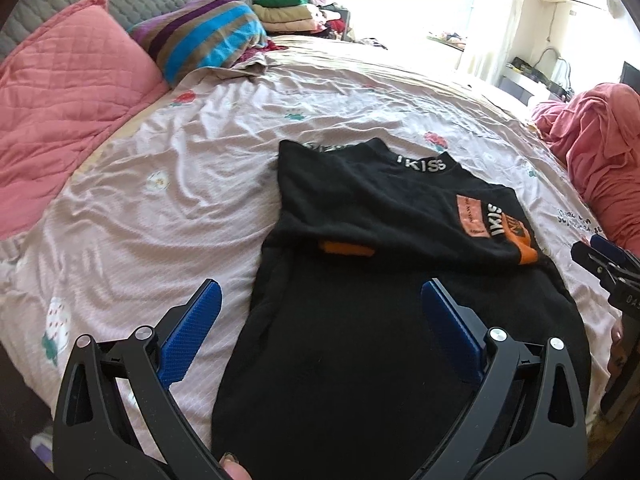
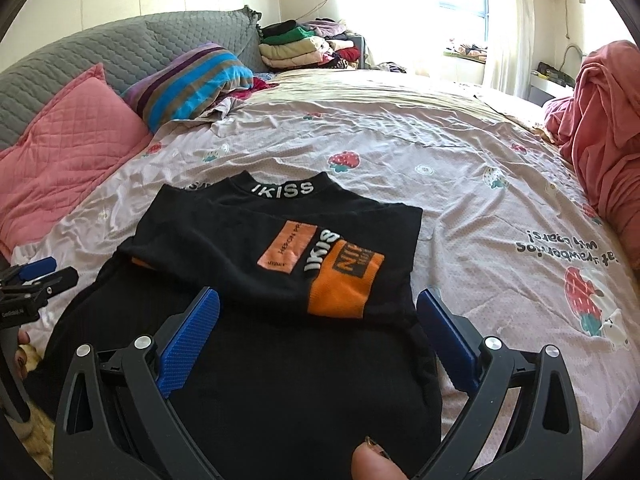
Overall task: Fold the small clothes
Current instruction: 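Move both open grippers to the sweatshirt hem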
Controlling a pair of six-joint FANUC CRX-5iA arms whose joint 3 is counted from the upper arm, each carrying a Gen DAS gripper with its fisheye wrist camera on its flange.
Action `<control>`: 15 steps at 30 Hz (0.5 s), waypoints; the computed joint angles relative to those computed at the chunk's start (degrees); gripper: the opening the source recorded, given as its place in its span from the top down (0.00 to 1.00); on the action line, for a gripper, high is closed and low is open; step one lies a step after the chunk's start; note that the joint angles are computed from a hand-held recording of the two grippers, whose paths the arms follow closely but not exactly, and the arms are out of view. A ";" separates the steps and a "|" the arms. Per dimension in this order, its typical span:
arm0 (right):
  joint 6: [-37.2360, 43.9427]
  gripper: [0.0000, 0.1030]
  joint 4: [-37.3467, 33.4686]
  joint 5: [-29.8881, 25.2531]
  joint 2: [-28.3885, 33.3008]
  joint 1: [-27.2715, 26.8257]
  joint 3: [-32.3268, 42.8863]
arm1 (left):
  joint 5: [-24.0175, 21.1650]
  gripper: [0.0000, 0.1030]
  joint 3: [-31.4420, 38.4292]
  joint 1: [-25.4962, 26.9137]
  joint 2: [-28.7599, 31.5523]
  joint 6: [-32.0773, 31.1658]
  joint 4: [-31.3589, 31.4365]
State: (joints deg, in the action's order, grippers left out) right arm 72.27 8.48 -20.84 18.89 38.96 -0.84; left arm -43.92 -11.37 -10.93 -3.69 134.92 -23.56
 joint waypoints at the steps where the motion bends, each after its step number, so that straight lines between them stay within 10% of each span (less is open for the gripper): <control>1: 0.57 0.05 -0.39 -0.27 -0.14 0.00 -0.12 | 0.15 0.09 -0.67 0.17 -0.60 0.16 0.23; 15: 6.40 0.05 -6.17 -3.01 -2.02 -0.42 -2.03 | -3.46 0.09 -6.80 1.17 -5.66 -0.02 3.06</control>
